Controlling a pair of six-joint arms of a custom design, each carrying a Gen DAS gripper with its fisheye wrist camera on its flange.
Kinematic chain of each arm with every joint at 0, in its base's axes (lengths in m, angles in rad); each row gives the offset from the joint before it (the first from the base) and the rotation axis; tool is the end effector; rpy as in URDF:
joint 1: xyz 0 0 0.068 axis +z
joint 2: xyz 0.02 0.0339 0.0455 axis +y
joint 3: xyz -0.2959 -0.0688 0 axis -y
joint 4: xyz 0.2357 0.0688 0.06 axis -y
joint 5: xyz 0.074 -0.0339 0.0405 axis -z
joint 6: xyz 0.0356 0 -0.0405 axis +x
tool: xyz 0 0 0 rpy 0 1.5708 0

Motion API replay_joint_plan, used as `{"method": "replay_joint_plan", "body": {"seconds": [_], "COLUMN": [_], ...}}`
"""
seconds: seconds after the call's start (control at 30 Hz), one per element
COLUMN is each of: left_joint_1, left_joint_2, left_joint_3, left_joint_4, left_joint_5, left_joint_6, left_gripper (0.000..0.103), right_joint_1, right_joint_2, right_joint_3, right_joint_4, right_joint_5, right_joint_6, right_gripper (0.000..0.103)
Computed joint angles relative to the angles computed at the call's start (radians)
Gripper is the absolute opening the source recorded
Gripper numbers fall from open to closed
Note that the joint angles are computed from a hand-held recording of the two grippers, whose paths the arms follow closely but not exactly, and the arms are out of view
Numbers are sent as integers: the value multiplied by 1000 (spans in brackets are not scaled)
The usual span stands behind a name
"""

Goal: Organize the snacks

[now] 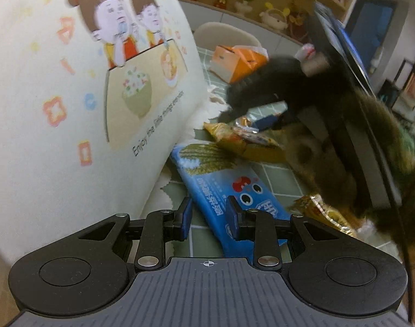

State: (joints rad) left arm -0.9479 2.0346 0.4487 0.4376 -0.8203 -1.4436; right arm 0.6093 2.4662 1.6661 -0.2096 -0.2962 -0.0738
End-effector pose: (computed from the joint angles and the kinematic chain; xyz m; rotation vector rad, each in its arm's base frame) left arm 0.1665 -0.1871 0.0519 -0.7500 2.1146 -0.0900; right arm 0.4169 0.3036 0.0797 -0.9835 2.4304 0.5766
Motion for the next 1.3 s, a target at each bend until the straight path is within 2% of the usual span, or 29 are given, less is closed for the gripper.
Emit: {"method": "replay_joint_plan", "body": {"seconds": [0.03, 0.07, 0.2, 0.3, 0.47, 0.53, 0.6, 0.63, 0.7, 0.73, 0.8, 0.9, 0.93, 1.03, 1.17, 1.3], "left_joint_1": [-4, -13, -24, -6, -59, -120, -190, -213, -261, -273, -280, -310, -320, -376, -420, -393], "left_joint_2": [-3, -4, -6, 9, -7, -29, -49, -55, -54, -53, -43, -36, -35, -26, -10, -22], "left_joint_3": [-11, -27, -39, -33, -41, -20, 35, 67, 136, 161, 196, 200, 194, 171, 162, 113], "left_joint_4": [19, 44, 55, 94, 141, 41, -131, -210, -363, -411, -469, -498, -499, -482, -443, -186], "left_joint_5": [-8, -24, -36, 24, 69, 59, 33, 26, 18, 23, 33, 28, 26, 5, -31, -8], "left_joint_6": [-13, -38, -57, -3, 46, -5, -64, -77, -114, -127, -158, -236, -259, -362, -443, -339], "left_gripper": [31, 31, 32, 36, 36, 36, 36, 36, 37, 38, 38, 38, 38, 38, 38, 38], "right_joint_1": [-4, -12, -64, -132, -242, -281, -320, -338, -386, -407, -456, -522, -553, -643, -674, -652], "right_joint_2": [-19, -41, -188, -266, -394, -441, -490, -509, -563, -580, -613, -623, -614, -565, -493, -473], "right_joint_3": [-32, -72, -346, -488, -740, -814, -879, -901, -968, -994, -1038, -1099, -1127, -1191, -1210, -1258], "right_joint_4": [4, 4, 94, 96, 250, 301, 347, 362, 404, 424, 415, 383, 385, 386, 361, 469], "right_joint_5": [-8, -28, -58, -125, -164, -180, -196, -207, -251, -280, -346, -418, -443, -504, -546, -563], "right_joint_6": [-39, -75, -235, -329, -421, -464, -501, -517, -549, -557, -597, -651, -681, -794, -866, -846], "right_gripper": [36, 32, 32, 32, 32, 32, 33, 35, 49, 57, 57, 57, 56, 39, 34, 33]}}
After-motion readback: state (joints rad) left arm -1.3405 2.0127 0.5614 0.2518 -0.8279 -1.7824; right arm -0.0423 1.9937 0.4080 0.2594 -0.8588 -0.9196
